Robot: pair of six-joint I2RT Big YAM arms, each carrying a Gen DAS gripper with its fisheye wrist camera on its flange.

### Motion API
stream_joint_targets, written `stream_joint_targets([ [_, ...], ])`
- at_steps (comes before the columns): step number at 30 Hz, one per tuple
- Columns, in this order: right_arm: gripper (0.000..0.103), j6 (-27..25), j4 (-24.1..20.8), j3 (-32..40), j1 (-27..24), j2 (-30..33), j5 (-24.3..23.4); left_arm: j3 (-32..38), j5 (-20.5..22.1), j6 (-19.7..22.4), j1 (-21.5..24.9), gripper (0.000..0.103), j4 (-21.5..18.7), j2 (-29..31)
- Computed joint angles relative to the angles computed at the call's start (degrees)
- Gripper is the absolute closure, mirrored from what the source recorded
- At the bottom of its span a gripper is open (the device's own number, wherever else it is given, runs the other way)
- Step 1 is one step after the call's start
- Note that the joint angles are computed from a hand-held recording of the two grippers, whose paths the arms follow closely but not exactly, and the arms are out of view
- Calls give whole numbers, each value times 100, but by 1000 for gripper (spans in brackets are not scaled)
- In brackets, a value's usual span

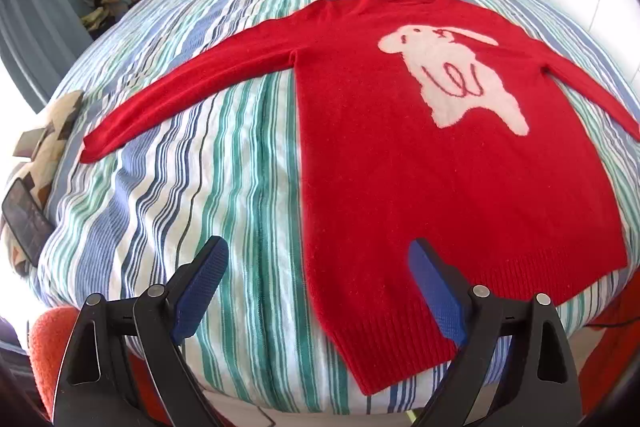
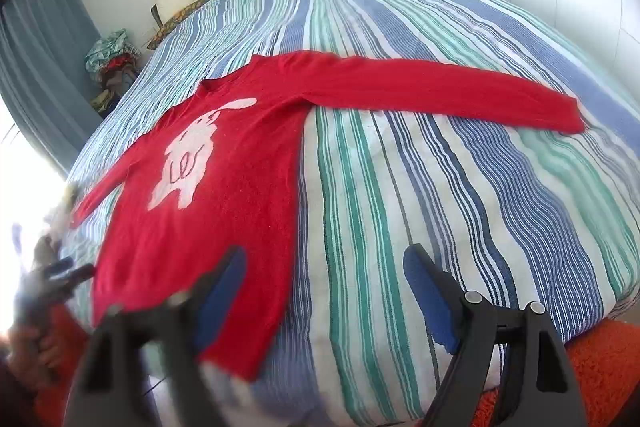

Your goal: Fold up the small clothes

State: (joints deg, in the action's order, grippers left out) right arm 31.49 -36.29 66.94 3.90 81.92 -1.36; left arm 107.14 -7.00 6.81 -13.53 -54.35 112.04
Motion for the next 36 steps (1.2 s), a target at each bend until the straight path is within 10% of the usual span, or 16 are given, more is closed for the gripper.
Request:
stream_joint_targets([
  [12,23,108,128,-186,-43,-146,12,1292,303,-928,534,8,-202,895],
  [17,23,318,202,-280,-117,-213,-3,2199,244,-1213,747,4,-966,1710],
  [36,23,544,168,-270,-163,-120,4,1335,168,-1010,716,0,-209,1328],
])
